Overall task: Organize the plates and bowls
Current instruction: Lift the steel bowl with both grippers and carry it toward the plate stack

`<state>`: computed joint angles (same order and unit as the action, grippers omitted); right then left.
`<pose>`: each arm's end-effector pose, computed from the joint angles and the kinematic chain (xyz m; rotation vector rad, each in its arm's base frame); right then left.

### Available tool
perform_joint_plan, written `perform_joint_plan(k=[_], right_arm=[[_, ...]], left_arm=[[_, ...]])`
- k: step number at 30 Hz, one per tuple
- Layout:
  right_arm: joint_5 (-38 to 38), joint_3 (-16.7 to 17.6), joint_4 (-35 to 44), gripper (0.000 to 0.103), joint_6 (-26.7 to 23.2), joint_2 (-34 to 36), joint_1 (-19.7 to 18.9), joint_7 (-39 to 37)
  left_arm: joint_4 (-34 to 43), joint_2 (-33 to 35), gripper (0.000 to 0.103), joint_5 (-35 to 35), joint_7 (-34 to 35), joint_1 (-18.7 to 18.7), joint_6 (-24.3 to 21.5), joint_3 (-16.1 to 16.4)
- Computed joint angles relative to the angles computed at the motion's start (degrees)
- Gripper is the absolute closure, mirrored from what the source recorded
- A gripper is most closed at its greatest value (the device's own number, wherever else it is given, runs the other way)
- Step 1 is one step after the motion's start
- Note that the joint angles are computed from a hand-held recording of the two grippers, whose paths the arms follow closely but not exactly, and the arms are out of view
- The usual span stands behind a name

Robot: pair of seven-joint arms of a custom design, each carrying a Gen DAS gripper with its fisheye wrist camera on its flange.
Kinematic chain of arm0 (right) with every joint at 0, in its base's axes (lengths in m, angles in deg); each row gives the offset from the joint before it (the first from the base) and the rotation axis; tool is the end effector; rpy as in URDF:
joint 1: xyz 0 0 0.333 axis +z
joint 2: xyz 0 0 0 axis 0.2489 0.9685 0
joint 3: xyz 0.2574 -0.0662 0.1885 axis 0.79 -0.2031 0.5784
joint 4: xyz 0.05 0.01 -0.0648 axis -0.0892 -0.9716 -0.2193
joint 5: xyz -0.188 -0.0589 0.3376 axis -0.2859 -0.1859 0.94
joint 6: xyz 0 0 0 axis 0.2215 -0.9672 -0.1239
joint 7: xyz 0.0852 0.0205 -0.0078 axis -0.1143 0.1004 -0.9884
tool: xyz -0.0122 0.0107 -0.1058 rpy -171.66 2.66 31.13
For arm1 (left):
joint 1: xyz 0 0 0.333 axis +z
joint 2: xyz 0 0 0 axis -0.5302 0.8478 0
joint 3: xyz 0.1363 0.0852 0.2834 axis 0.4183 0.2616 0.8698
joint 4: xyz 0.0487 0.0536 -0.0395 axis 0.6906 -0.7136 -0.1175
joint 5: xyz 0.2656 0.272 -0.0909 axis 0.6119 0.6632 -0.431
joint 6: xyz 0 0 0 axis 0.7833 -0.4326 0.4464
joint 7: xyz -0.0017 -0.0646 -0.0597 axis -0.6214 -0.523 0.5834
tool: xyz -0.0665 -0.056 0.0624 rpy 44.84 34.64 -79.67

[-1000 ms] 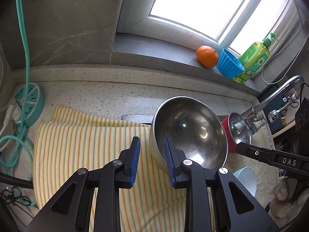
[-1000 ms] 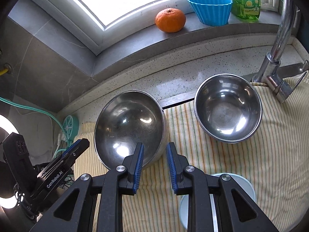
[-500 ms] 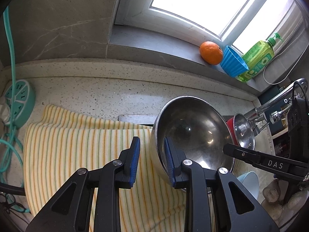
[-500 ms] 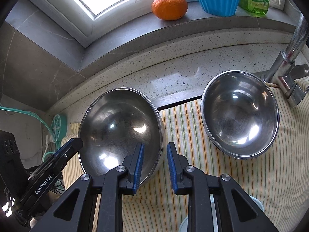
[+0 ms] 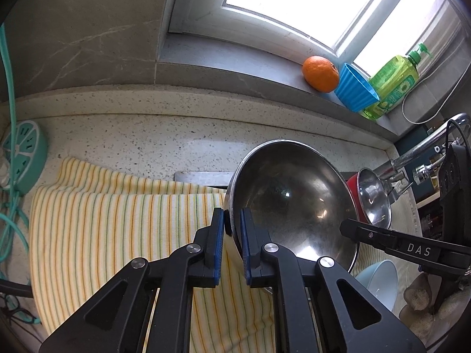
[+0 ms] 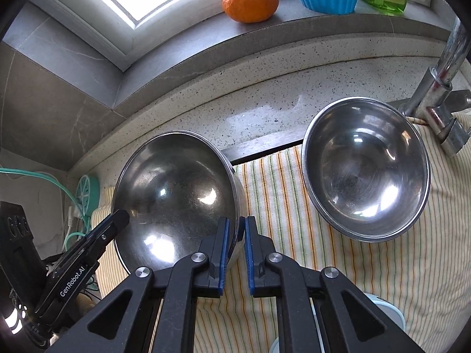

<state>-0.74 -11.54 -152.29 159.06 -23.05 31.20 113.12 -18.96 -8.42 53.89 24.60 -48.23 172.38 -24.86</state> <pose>0.6964 0.2577 0.4145 -1.9619 1.8326 0.0835 0.6045 -0.3118 0.4060 -2.2467 1.7642 -0.8558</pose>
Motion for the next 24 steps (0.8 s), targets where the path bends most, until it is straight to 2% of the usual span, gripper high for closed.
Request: perform_joint_plan(k=[9, 18, 24], right_arm=[[1.1, 0.6, -3.2, 0.094, 0.0, -2.5, -0.2, -1.1], [2.3, 1.2, -8.7, 0.093, 0.9, -7.7, 0.2, -3.9], [3.4, 1.6, -12.2, 0.093, 1.0, -10.9, 0.5, -6.1]], left_arm=[[-2.9, -3.2, 0.094, 3.3, -3.6, -1.3, 0.3, 1.3], [-8.0, -8.8, 0.094, 10.0, -12.3, -2.6, 0.2, 2.2], [-11.5, -12.7, 0.094, 15.2, -19.2, -2.7, -0.7, 1.5]])
